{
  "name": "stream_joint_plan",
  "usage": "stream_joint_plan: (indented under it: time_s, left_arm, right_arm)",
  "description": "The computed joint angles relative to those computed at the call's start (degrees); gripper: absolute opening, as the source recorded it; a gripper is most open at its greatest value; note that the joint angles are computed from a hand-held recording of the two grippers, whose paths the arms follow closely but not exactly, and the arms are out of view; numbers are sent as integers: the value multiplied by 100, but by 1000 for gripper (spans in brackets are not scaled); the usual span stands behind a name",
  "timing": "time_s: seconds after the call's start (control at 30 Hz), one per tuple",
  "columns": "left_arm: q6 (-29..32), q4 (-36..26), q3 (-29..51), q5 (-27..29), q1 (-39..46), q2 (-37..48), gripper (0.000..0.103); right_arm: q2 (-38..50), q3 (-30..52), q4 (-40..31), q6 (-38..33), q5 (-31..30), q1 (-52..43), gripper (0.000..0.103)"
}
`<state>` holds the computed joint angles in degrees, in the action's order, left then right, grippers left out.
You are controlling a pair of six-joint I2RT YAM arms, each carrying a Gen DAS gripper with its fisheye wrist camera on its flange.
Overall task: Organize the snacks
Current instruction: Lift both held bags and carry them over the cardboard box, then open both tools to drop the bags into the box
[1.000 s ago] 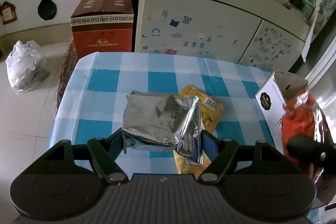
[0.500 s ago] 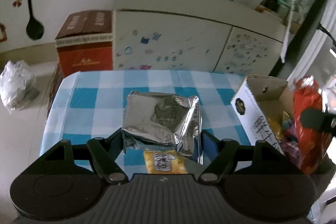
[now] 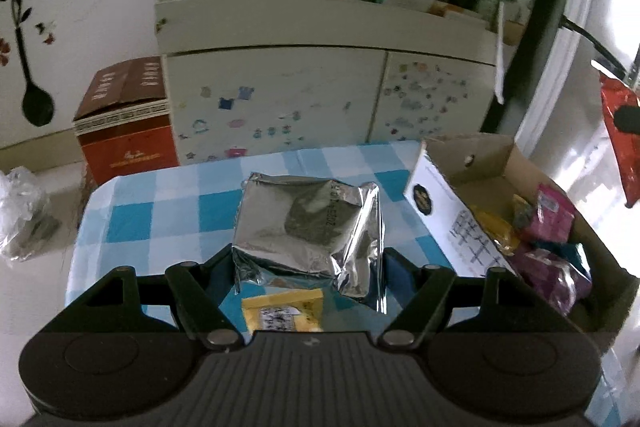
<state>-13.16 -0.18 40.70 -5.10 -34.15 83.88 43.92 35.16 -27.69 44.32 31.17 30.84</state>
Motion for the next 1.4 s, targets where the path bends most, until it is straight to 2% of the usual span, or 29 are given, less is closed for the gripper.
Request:
stream_joint_plan:
  time_s: [0.13, 0.33, 0.57, 0.97, 1.07, 1.13, 1.17, 1.4]
  left_arm:
    - [-105, 34, 44, 286, -111, 93, 80]
    - [-277, 190, 287, 230, -569, 355, 80]
    - [-848, 342, 968, 282, -1084, 983, 80]
    - [-1006, 82, 2356, 167, -1679, 2132, 81]
    - [-950, 1, 2541, 48, -1761, 2253, 88]
    - [-926, -53, 2608, -66, -1804, 2252, 96]
    - [-936, -48, 2608, -93, -1805, 2220, 98]
    - [-902, -93, 2494, -43, -1679, 1936, 99]
  right_arm:
    - [-227, -83, -145, 52, -236, -482, 77]
    - [-450, -158, -164, 108, -405, -729, 77]
    - [-472, -175, -144, 271, -470, -890, 77]
    - [-512, -205, -177, 582, -657, -1278, 78]
    - [-471, -187, -199, 712, -615, -1306, 79]
    - [-461, -174, -210, 789, -600, -1312, 87]
    - [-477, -187, -190, 828, -600, -1321, 88]
    - [-475, -210, -72, 838, -618, -1294, 88]
